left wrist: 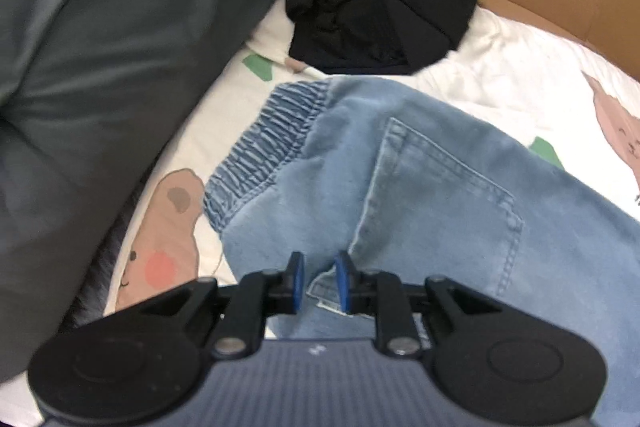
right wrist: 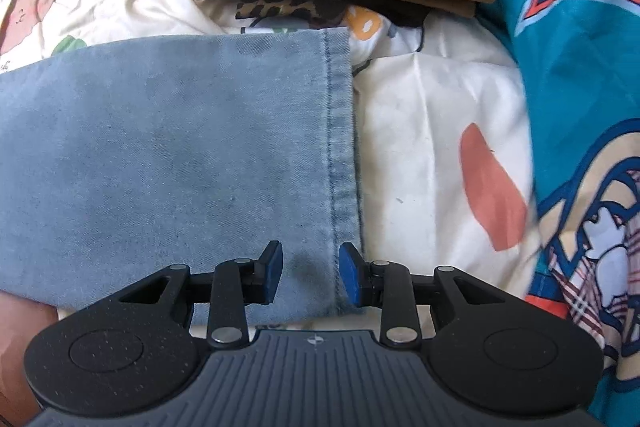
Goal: Fold clothes
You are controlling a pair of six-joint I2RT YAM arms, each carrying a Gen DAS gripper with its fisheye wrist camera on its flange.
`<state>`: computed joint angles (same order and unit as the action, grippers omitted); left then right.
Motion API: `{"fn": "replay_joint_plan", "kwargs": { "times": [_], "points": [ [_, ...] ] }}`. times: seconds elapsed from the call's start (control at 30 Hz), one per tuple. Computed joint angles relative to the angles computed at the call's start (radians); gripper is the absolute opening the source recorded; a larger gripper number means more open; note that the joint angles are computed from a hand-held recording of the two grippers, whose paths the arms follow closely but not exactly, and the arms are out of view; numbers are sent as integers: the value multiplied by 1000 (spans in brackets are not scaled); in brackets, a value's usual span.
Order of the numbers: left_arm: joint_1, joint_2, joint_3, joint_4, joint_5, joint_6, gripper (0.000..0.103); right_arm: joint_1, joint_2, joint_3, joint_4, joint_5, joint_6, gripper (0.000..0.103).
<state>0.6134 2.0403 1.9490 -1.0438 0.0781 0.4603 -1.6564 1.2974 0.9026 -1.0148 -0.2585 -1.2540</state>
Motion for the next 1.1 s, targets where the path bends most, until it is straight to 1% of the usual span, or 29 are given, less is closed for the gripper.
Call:
{"fn": "replay_joint_plan", "kwargs": {
  "times": [0.1, 0.17, 0.2, 0.27, 0.4, 0.5, 0.57, 0.63, 0.73, 0.9, 0.97, 1.1],
  "points": [
    [0, 40, 14, 6, -22, 8, 19, -17, 12, 29, -7, -6, -1, 37],
    [0, 35, -34, 44, -48, 11, 19, -28, 22, 50, -8, -9, 0, 37],
    [4, 44, -37, 52, -59, 11, 19, -35, 28, 62, -6, -9, -2, 37],
    [8, 83, -15, 57, -72, 13, 19, -36, 42, 81, 5, 1, -6, 37],
    [-11, 136, -14, 83, -135, 56, 20, -53, 74, 138, 1, 19, -80, 37],
    [-36, 149, 10, 63, -185, 16, 19, -67, 105, 195, -3, 19, -123, 37],
    [-46, 132, 13, 47, -201, 7, 19, -80, 135, 235, -5, 9, -135, 37],
    [-48, 103, 22, 24, -190, 24, 20, -89, 161, 266, -6, 4, -156, 37],
    [-48, 70, 58, -7, -146, 40, 20, -103, 195, 320, -32, -8, -208, 37],
    [-59, 96, 197, -77, -25, 24, 20, -107, 234, 390, -67, -22, -324, 37],
    [-84, 137, 266, -102, -22, 15, 20, -101, 246, 410, -76, -25, -347, 37],
    [-123, 232, 380, -129, -55, -12, 20, -101, 254, 421, -86, -34, -338, 37]
  ]
}}
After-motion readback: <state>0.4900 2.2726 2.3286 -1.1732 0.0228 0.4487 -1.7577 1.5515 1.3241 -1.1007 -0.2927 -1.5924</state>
